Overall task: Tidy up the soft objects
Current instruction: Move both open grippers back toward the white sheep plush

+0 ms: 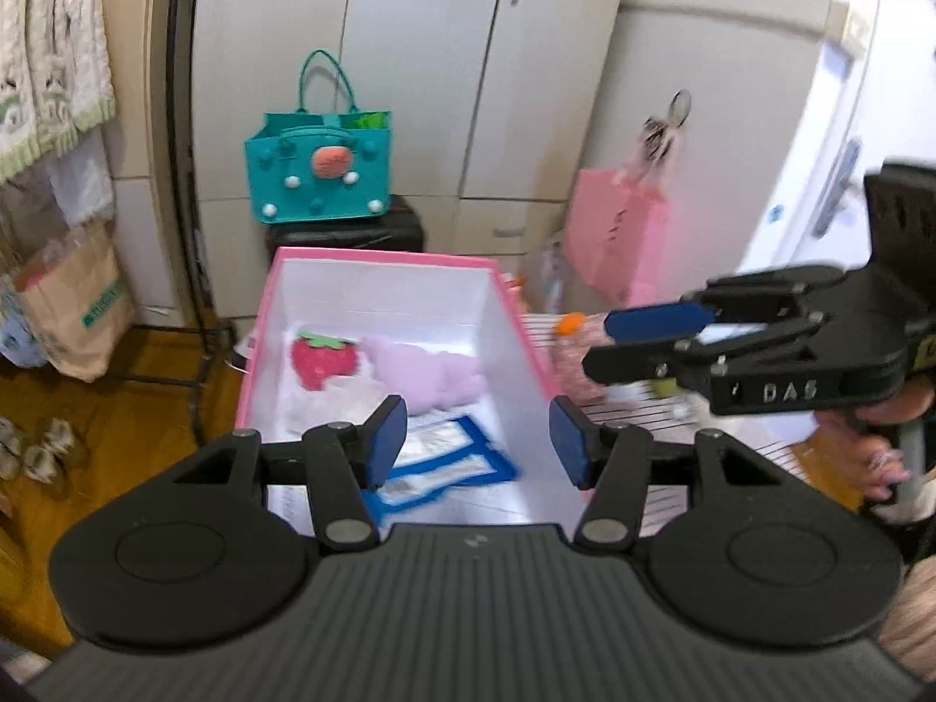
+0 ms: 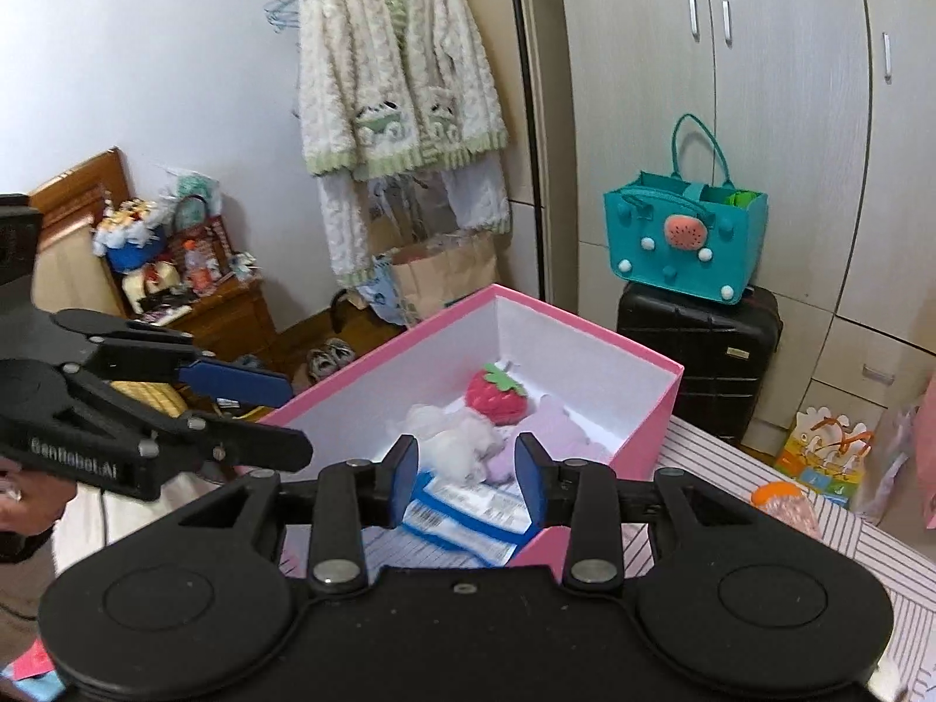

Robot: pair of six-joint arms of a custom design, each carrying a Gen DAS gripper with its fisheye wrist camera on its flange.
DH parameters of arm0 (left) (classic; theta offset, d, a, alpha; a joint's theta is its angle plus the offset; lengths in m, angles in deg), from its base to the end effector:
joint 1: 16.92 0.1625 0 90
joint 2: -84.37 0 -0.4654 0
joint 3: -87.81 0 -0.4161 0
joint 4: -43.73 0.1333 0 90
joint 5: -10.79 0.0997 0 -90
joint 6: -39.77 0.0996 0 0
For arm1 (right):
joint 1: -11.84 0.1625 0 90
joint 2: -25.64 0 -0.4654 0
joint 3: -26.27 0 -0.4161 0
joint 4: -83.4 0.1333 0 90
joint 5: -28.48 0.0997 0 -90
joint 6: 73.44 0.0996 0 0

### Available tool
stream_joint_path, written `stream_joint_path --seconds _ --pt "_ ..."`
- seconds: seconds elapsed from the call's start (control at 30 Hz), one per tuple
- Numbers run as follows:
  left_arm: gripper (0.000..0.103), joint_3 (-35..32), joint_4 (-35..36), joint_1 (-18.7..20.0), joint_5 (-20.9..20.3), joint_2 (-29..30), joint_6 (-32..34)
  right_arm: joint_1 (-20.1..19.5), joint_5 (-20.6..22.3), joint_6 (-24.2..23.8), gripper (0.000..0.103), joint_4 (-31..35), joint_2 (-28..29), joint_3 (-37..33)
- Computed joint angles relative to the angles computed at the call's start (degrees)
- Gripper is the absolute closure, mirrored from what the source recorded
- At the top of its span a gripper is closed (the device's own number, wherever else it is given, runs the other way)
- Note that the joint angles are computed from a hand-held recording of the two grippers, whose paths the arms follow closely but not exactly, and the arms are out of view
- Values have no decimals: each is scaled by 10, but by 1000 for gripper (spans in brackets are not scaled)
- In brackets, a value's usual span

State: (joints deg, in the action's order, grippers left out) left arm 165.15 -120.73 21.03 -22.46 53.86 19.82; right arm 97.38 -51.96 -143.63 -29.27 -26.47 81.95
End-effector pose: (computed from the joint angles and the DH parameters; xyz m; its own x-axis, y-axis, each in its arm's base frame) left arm -0.4971 -0.6623 0.0932 -0.8428 -0.0037 -0.5382 0.4373 0.5783 -0.6887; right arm 0.0850 -0.8366 0.4437 -0.4037 -0.8787 0.2547 -0.9040 0.3404 -0.2585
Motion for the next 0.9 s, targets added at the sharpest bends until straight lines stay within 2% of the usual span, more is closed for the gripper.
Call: stream_joint_path --seconds 0.13,0.27,0.6,0.77,0.9 --pt "46 23 -40 -17 -30 -9 11 -11 19 -14 57 35 -31 14" --pt "44 32 -33 -29 -48 -12 11 -25 31 -52 57 37 -67 49" --pt "41 37 93 -46 -85 -21 -44 -66 27 -132 56 -21 -151 156" --pt "41 30 136 -50 -108 -11 -38 -92 24 -146 55 -38 -177 186" --pt "41 6 193 -49 -121 5 -26 -116 15 -132 55 -50 -185 198"
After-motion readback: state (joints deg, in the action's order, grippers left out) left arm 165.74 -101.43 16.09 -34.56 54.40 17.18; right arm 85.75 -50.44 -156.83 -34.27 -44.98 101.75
